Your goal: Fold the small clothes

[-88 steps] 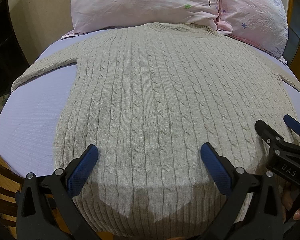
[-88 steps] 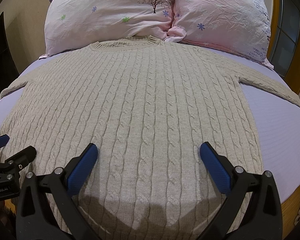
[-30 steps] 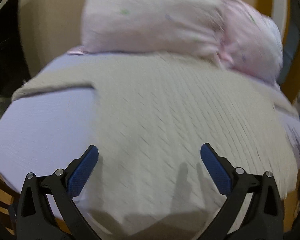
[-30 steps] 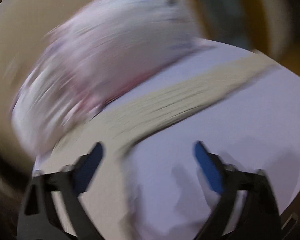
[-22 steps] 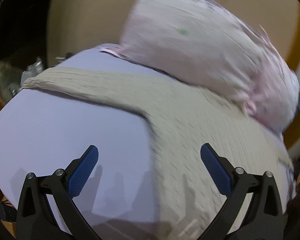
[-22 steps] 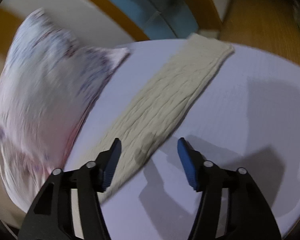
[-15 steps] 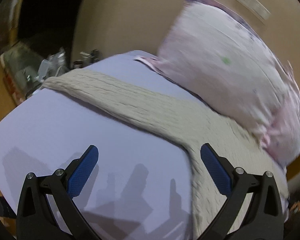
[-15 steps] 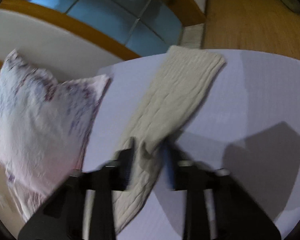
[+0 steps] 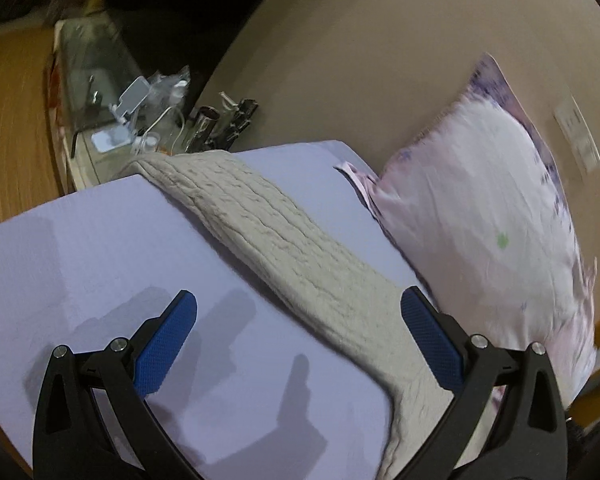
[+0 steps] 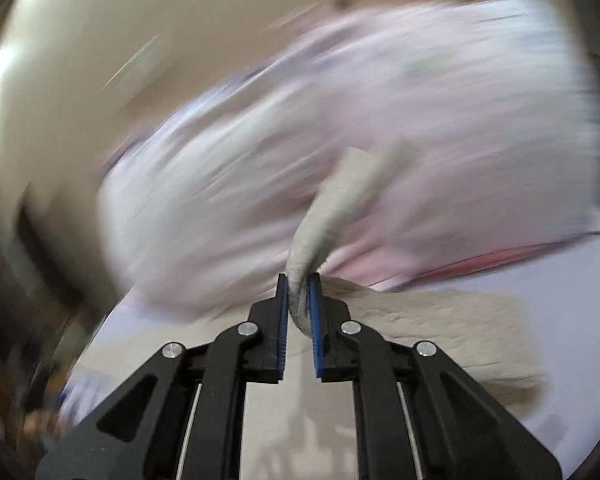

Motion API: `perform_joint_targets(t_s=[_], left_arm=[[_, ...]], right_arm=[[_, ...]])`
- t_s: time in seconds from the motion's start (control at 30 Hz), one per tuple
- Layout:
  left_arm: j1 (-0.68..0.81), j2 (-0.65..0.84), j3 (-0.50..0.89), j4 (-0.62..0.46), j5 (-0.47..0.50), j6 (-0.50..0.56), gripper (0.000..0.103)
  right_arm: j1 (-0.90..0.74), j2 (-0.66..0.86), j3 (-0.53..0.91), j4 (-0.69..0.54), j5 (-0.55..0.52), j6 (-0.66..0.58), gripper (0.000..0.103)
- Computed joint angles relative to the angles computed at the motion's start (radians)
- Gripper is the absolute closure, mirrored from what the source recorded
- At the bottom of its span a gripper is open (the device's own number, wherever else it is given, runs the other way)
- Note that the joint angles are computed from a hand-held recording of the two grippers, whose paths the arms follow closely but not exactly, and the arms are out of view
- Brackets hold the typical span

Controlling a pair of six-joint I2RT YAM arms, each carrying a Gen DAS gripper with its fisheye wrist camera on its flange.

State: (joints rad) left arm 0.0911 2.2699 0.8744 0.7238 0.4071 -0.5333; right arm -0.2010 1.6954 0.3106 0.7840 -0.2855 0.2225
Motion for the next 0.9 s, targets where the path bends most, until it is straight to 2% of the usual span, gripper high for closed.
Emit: perform_joint_targets(t_s=[0.03, 0.07, 0.1, 0.13, 0.2, 0.27, 0.37, 0.4, 0.43, 0.5, 0.6, 0.67, 0.7, 0.73, 0.83, 0.9], left_arm=[[0.001, 0.005, 0.011, -0.006, -0.008, -0.006, 0.001], [0.002, 0.010, 0.028, -0.018, -0.017, -0.012, 0.001], [0.004, 0.017, 0.043, -0.027, -0.016, -0.017, 0.002], [0.008, 0.024, 0.058, -0.035, -0.010, -0.021, 0.005], [0.016, 0.045, 0.106, -0.070, 0.002, -0.025, 0.008], [0.025, 0.072, 0.161, -0.112, 0.008, -0.036, 0.011], [0.053, 0.134, 0.251, -0.164, 0.044, -0.092, 0.017], [0.062, 0.147, 0.256, -0.137, 0.055, -0.115, 0.018], [0.074, 0.159, 0.275, -0.145, 0.055, -0.131, 0.024], [0.091, 0.172, 0.298, -0.152, 0.069, -0.156, 0.028], [0.104, 0.193, 0.358, -0.204, 0.080, -0.172, 0.035], [0.112, 0.217, 0.421, -0.275, 0.075, -0.177, 0.060], [0.111, 0.223, 0.449, -0.317, 0.060, -0.168, 0.086], [0.105, 0.221, 0.472, -0.363, 0.029, -0.148, 0.094], [0.044, 0.124, 0.405, -0.332, -0.069, -0.057, 0.096], [-0.051, 0.011, 0.315, -0.263, -0.123, 0.068, 0.097]], right_arm=[[0.073, 0.047, 0.037, -0.027, 0.031, 0.014, 0.071], [0.142, 0.104, 0.080, -0.062, 0.020, 0.006, 0.055], [0.196, 0.142, 0.085, -0.039, 0.027, 0.014, 0.048], [0.211, 0.147, 0.054, 0.007, 0.036, 0.018, 0.045], [0.208, 0.106, -0.019, 0.064, 0.060, 0.026, 0.029], [0.107, 0.052, -0.077, 0.085, 0.022, 0.020, 0.023], [-0.023, -0.016, -0.181, 0.115, -0.034, 0.034, 0.019], [-0.090, -0.024, -0.204, 0.117, -0.067, 0.026, 0.018], [-0.143, -0.019, -0.210, 0.115, -0.100, 0.006, 0.018], [-0.246, 0.009, -0.216, 0.118, -0.163, -0.025, 0.018], [-0.305, 0.081, -0.188, 0.142, -0.213, -0.040, 0.018], [-0.341, 0.092, -0.198, 0.155, -0.254, -0.056, 0.018], [-0.360, 0.083, -0.208, 0.155, -0.277, -0.070, 0.018], [-0.370, 0.079, -0.211, 0.154, -0.286, -0.079, 0.018], [-0.411, 0.020, -0.234, 0.131, -0.310, -0.112, 0.016], [-0.436, -0.030, -0.243, 0.103, -0.315, -0.128, 0.014]])
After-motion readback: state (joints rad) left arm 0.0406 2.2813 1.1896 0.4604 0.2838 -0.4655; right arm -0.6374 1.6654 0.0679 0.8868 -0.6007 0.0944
